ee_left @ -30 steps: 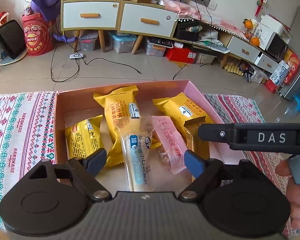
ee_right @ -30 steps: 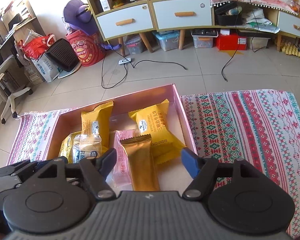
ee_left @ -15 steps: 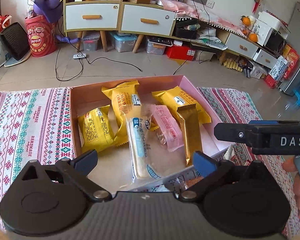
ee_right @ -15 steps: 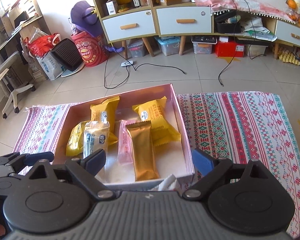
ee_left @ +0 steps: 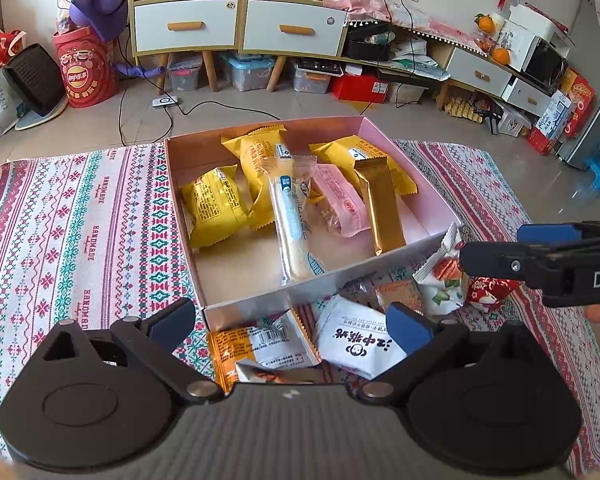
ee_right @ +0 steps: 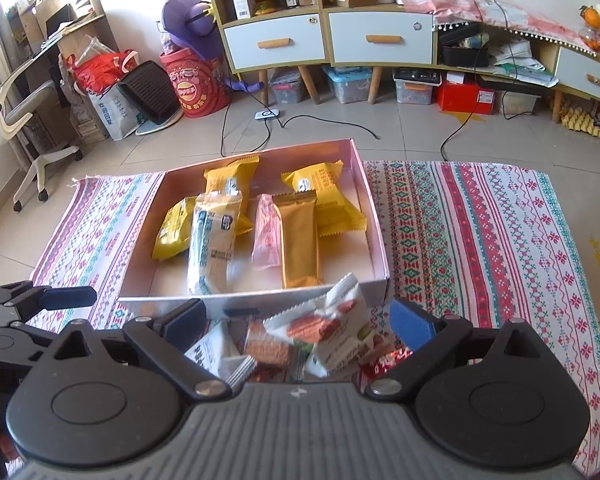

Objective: Organize snacks
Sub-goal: 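Withdraw both grippers from the box back over the snack pile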

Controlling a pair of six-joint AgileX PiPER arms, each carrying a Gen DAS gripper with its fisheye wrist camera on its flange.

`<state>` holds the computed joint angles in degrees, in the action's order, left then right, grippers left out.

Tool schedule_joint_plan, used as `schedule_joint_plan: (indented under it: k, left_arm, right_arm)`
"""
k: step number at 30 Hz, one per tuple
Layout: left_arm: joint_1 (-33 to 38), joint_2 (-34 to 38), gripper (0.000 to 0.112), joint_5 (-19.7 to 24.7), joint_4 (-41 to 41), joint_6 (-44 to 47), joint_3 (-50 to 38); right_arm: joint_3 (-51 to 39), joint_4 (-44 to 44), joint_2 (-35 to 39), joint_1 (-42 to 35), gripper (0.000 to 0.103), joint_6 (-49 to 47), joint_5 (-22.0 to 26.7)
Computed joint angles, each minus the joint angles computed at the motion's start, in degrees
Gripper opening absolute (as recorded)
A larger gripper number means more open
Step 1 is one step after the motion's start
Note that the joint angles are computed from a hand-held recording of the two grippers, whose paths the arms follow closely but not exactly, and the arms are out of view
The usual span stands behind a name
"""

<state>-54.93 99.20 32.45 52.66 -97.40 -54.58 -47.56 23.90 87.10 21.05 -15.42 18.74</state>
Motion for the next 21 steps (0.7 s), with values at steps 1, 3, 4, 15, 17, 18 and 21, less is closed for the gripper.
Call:
schedule_joint_plan:
  k: [1,3,4,15,17,18,21]
  left_arm:
    - [-0.3,-0.4,0.103,0.4,0.1,-0.3,0.5]
    - [-1.1,-1.0,0.103,1.1,0.4,-1.4,1.6]
    - [-1.4,-1.3,0.103,1.3,0.3,-1.6,2.1]
    - [-5.5,-3.9,0.103,2.2,-3.0,-3.4,7.1]
    - [-5.9,-4.3,0.103,1.4,-3.1,-4.8,8.3]
    - [-6.0,-4.6,0.103,1.0,-2.7,-5.5,8.9]
    - [-6.9,-4.7,0.103,1.2,-2.0,-7.3,10.1]
  right_arm:
    - [0.5,0.2,-0.4,0.1,0.098,-0.3,0.0]
    - [1.5,-0.2,-1.2,0.4,0.099,-0.2,-0.2]
    - [1.8,-0.3,-1.4,0.5,0.099,-0.1,-0.2]
    - [7.3,-2.5,-4.4,2.4,0.100,0.2,-1.6]
    - [8.1,-7.8,-4.7,3.6,0.100,4.4,-2.2]
    - [8.6,-10.4,-4.9,4.2,0.100,6.5,-2.7]
    - [9.9,-15.1,-5.1,5.5,0.100,9.6,-3.8]
